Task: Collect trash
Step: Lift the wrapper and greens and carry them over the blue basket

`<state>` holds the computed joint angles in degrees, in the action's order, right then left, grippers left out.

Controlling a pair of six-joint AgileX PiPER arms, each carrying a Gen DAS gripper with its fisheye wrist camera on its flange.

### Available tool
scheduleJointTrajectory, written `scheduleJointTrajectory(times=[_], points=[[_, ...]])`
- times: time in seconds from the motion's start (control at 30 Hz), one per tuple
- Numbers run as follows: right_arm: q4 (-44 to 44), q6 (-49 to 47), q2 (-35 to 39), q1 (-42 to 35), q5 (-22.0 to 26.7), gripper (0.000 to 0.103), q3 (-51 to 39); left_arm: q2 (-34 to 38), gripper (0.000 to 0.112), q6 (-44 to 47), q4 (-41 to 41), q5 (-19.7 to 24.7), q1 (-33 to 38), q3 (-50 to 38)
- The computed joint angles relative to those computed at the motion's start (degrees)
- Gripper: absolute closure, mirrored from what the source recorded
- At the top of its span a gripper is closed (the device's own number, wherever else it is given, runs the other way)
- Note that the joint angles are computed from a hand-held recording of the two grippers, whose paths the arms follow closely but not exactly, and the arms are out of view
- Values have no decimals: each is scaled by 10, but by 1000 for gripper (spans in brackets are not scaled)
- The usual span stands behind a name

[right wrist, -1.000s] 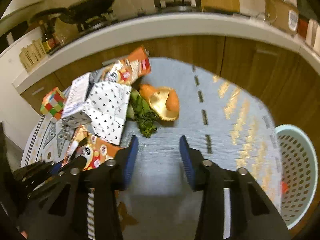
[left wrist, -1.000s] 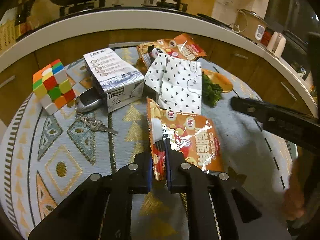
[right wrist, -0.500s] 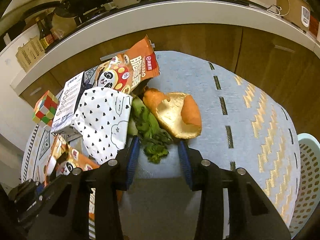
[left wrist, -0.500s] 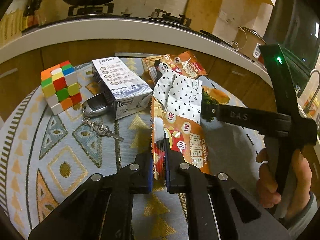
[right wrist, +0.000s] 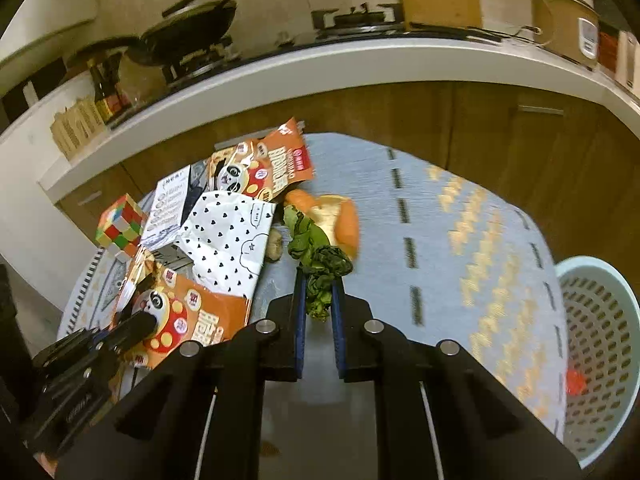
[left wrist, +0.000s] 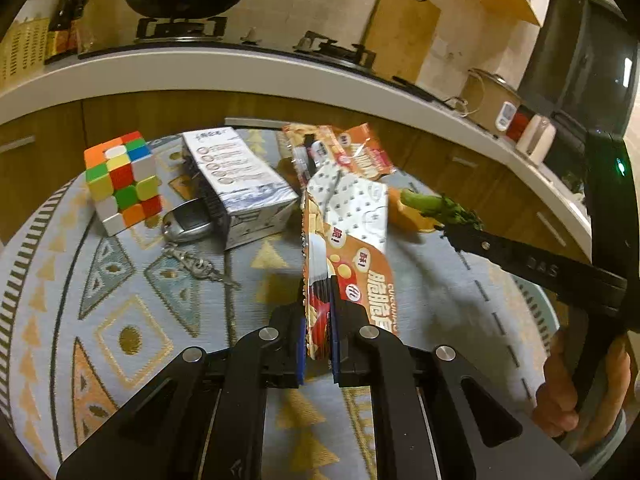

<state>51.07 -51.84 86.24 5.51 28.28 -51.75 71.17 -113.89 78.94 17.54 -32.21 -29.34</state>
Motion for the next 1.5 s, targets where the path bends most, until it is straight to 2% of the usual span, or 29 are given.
scheduleJointTrajectory(times=[0.07,0.27,0.5,0.63,0.77,1.0,1.27,1.5], points=[[15,-21,-25,-26,15,94,17,-11,106,-4,3,8,-17,-1],[54,-74,-88,-108,64,94,45,-29,106,39,-44,69,-92,-29],[94,-133,-142,-232,118,94,58,-16,106,89,-77,130,-172,-95],[106,-161,-163,-304,150,94,57,15,106,115,-84,140,-200,-146],[122,-199,-174,-378,168,94,56,64,106,154,-96,128,-212,-207],[144,-247,-134,-500,222,94,30,173,106,267,-151,118,-228,-345],[141,-271,-45,-551,200,94,4,322,106,435,-277,113,-230,-513],[129,-268,38,-572,194,94,-24,451,106,593,-426,138,-223,-667]])
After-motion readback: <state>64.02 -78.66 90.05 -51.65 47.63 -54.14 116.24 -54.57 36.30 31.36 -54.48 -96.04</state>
